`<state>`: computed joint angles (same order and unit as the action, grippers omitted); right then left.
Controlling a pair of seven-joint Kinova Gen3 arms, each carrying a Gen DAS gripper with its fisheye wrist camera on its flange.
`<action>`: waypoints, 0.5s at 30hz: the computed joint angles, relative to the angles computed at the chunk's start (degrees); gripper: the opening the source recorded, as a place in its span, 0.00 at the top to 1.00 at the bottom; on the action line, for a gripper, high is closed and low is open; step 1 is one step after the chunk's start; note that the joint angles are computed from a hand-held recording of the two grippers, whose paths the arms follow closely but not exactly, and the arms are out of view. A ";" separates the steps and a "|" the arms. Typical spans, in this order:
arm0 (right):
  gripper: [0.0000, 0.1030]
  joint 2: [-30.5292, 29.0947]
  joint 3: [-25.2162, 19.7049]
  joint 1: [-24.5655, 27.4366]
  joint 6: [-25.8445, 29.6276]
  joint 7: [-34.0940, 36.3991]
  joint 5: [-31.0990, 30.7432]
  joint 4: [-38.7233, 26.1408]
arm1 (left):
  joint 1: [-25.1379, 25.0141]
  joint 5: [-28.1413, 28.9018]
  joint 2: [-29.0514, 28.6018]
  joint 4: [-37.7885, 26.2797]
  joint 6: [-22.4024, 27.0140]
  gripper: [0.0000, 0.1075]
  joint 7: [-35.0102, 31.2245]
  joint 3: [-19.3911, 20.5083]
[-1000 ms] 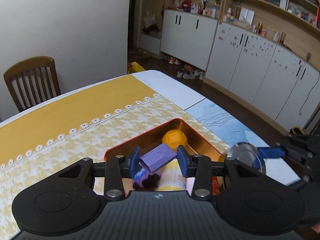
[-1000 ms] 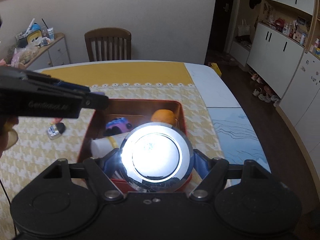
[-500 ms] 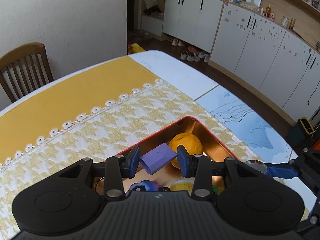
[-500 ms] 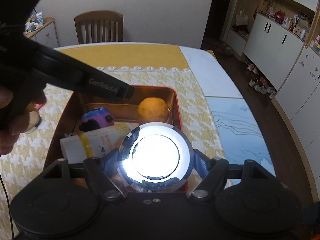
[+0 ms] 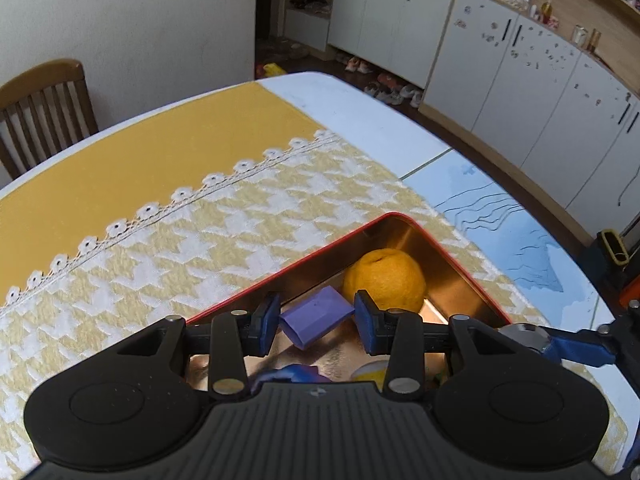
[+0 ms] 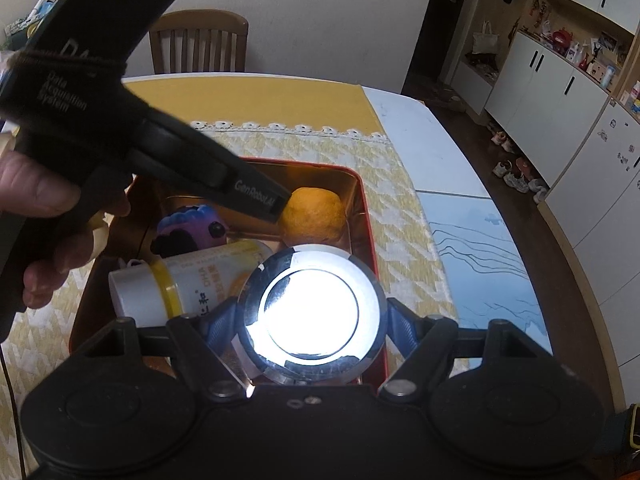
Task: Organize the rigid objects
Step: 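Carry the eraser and silver tin into the red tin box and release both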
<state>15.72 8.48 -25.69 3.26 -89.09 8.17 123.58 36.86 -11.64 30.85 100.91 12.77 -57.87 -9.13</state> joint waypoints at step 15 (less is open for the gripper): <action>0.20 -0.96 -5.57 6.12 -1.01 0.09 -2.23 0.76 | 1.11 -2.19 0.22 0.00 1.83 0.55 3.26 -0.62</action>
